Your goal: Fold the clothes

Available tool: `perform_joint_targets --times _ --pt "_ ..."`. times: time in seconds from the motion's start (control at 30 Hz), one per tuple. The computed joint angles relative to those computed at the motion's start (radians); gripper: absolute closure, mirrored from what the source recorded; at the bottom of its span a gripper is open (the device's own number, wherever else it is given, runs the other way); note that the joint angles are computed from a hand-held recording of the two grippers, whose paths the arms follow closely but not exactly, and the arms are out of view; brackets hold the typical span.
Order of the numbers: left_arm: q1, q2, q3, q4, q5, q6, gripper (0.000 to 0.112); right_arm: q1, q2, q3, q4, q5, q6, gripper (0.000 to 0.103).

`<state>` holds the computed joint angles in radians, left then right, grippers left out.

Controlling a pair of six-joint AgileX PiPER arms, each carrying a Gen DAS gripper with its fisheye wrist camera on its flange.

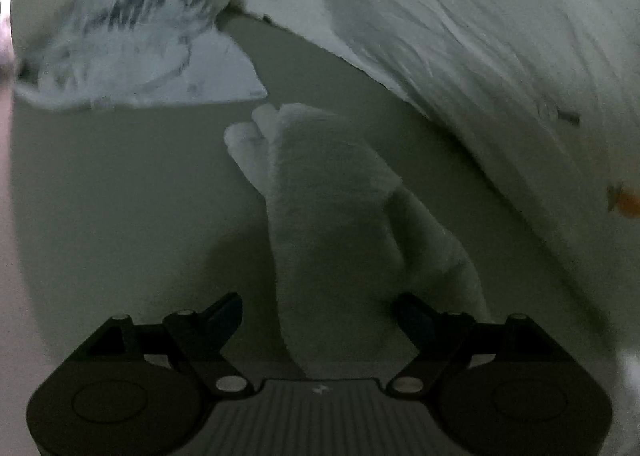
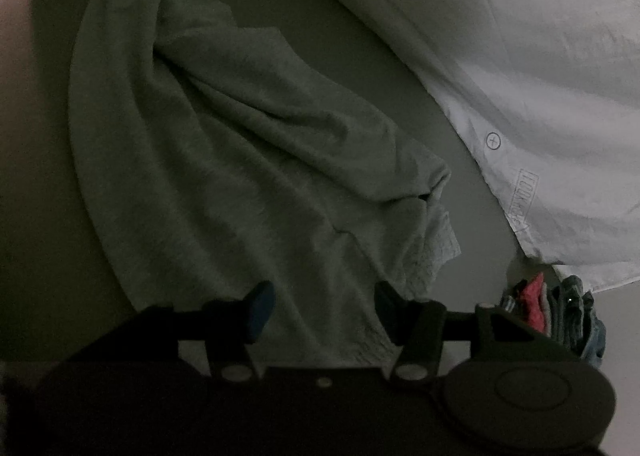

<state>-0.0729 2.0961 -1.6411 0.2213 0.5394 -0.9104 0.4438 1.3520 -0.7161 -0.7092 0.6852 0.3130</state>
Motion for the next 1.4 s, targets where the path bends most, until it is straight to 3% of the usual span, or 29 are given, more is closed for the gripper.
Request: perform_joint_targets --times 0.03,0.07,0.17,0.23,0.3,0.37,0.43,0.53,0.6,0.63,0.7,0.73,0.77,0.83,0.93,1.0,1.2,1.33,1.4 --pt "0.016 -0.002 0.008 -0.068 -0.030 0.033 0.078 0.006 0.000 0.002 -0.006 0.001 0.008 0.046" --pt "0.023 -0.010 0.013 -0.102 -0.033 0.028 0.088 0.010 -0.001 0.004 -0.009 0.002 0.012 0.045" --pt "0.022 -0.069 0.060 -0.091 -0.033 -0.040 0.094 0.012 0.001 0.006 -0.019 -0.004 0.008 0.044" --pt "-0.001 -0.149 0.128 0.032 -0.020 -0.151 0.096 0.010 0.006 0.008 -0.027 -0.015 0.004 0.044" --pt "-0.029 -0.316 0.284 0.181 -0.014 -0.335 0.096 0.007 0.015 0.007 -0.028 -0.028 -0.007 0.044" --pt "-0.032 -0.513 0.449 0.202 0.009 -0.464 0.096 -0.001 0.026 0.005 -0.012 -0.040 -0.026 0.044" --pt "-0.036 -0.675 0.550 0.179 0.112 -0.515 0.096 -0.014 0.039 0.003 0.021 -0.053 -0.062 0.044" --pt "-0.080 -0.729 0.573 0.229 0.412 -0.455 0.093 -0.042 0.065 -0.009 0.079 -0.079 -0.136 0.044" --pt "-0.078 -0.689 0.577 0.209 0.584 -0.378 0.090 -0.062 0.084 -0.019 0.114 -0.101 -0.180 0.044" --pt "-0.067 -0.687 0.591 0.188 0.616 -0.365 0.089 -0.070 0.095 -0.026 0.126 -0.108 -0.191 0.044" --pt "-0.048 -0.725 0.621 0.173 0.587 -0.369 0.085 -0.082 0.103 -0.034 0.138 -0.115 -0.197 0.044" --pt "-0.048 -0.738 0.619 0.183 0.560 -0.379 0.071 -0.092 0.103 -0.039 0.150 -0.119 -0.198 0.044" --pt "-0.057 -0.734 0.603 0.205 0.537 -0.387 0.052 -0.107 0.103 -0.044 0.168 -0.123 -0.207 0.044" --pt "-0.093 -0.707 0.550 0.285 0.492 -0.402 0.040 -0.159 0.107 -0.061 0.222 -0.143 -0.223 0.043" --pt "-0.146 -0.588 0.406 0.377 0.460 -0.327 0.034 -0.266 0.123 -0.096 0.283 -0.196 -0.178 0.041" --pt "-0.167 -0.481 0.296 0.392 0.431 -0.277 0.034 -0.361 0.145 -0.128 0.333 -0.255 -0.113 0.033" --pt "-0.197 -0.186 -0.041 0.256 0.342 -0.052 0.030 -0.638 0.372 -0.291 0.842 -0.417 -0.275 0.029" --pt "-0.224 -0.040 -0.214 0.183 0.415 -0.012 0.028 -0.663 0.564 -0.454 0.788 -0.401 -0.193 0.029" --pt "-0.227 0.028 -0.301 0.170 0.469 -0.005 0.028 -0.670 0.618 -0.508 0.863 -0.368 -0.273 0.031"
